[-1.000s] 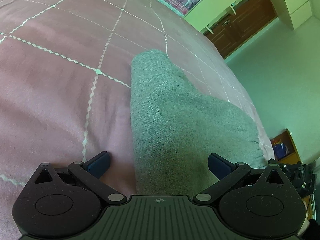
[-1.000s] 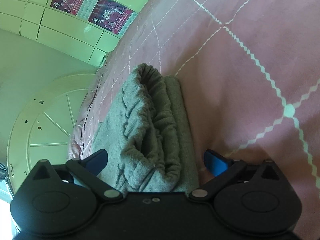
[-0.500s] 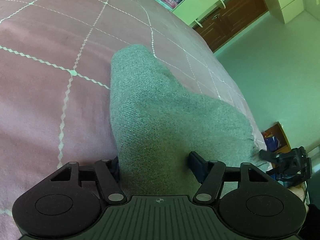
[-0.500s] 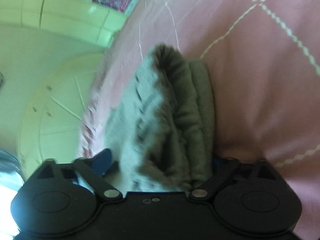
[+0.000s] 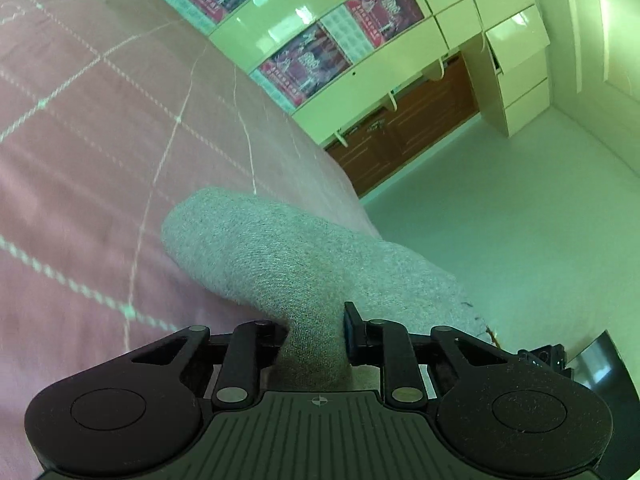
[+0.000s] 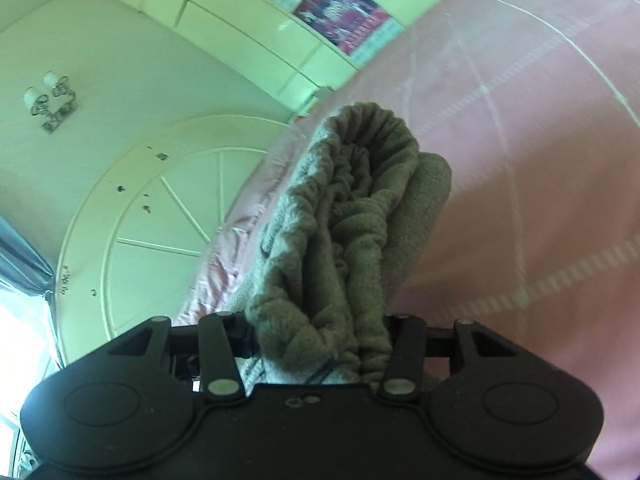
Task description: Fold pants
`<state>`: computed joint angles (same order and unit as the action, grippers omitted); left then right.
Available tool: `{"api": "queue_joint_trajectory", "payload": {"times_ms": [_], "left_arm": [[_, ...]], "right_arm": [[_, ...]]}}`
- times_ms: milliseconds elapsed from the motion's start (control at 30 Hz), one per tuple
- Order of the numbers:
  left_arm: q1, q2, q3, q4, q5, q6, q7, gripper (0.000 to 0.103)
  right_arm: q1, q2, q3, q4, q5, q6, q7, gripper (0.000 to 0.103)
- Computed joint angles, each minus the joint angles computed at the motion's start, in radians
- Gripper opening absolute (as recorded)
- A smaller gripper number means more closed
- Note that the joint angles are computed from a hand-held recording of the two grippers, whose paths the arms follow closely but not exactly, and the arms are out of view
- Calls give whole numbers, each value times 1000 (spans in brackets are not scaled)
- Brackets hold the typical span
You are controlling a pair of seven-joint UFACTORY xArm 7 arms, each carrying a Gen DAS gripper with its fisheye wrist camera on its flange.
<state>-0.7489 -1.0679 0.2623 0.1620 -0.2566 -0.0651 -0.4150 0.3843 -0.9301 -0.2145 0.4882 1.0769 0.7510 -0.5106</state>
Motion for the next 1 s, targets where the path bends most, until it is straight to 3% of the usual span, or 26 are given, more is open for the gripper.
{"api": "queue_joint_trajectory", "payload": {"times_ms": [33, 100, 133, 167, 200, 233, 267, 333, 367, 400, 467, 533, 567, 633, 667, 733, 800, 900, 1000], "left_arm": [[-5, 28, 51, 35, 42, -5, 24, 23], [-21, 88, 180, 112, 231, 3, -15, 23], [-37, 124, 246, 148, 336, 9, -63, 24], [-11, 166, 274, 171, 440, 22, -144, 26], [56, 215, 262, 195, 545, 77, -244, 47], [161, 268, 209, 223, 650, 173, -347, 80], [265, 307, 141, 237, 743, 262, -426, 85], [400, 260, 30, 186, 803, 315, -465, 85], [454, 227, -12, 144, 771, 278, -439, 85], [526, 203, -95, 116, 697, 264, -394, 85], [671, 174, -302, 77, 507, 212, -299, 85], [768, 186, -484, 80, 335, 187, -202, 98], [798, 213, -552, 105, 282, 228, -132, 103], [877, 200, -682, 131, 206, 292, -62, 103], [901, 161, -715, 141, 109, 337, -5, 103], [961, 15, -811, 129, -100, 400, 123, 103], [977, -187, -872, 97, -230, 499, 203, 103], [927, -473, -879, 79, -239, 750, 177, 103], [898, -730, -902, 105, -257, 1022, 156, 103]], "right_arm": [[38, 67, -14, 43, 46, -24, -51, 41], [66, 229, -23, 142, 151, -33, -152, 43], [59, 304, -6, 180, 190, -55, -164, 54], [22, 363, 54, 199, 203, -119, -134, 84], [-47, 420, 154, 206, 175, -223, -62, 96], [-124, 459, 253, 194, 108, -328, 23, 92], [-163, 482, 310, 180, 84, -391, 66, 84], [-123, 457, 299, 151, 159, -408, 27, 81], [-42, 432, 249, 132, 209, -445, -56, 84], [21, 416, 228, 121, 253, -499, -143, 86], [22, 407, 269, 120, 244, -527, -192, 96], [-144, 452, 434, 139, 79, -494, -74, 97], [-249, 485, 526, 149, -26, -452, 18, 97], [-333, 451, 592, 150, -194, -396, 140, 97], [-312, 417, 567, 141, -216, -385, 164, 96], [-145, 326, 430, 82, -201, -458, 133, 97], [1, 200, 334, -8, -330, -555, 190, 97], [6, -4, 369, -135, -573, -615, 398, 97], [-9, -259, 444, -249, -639, -560, 471, 97]]}}
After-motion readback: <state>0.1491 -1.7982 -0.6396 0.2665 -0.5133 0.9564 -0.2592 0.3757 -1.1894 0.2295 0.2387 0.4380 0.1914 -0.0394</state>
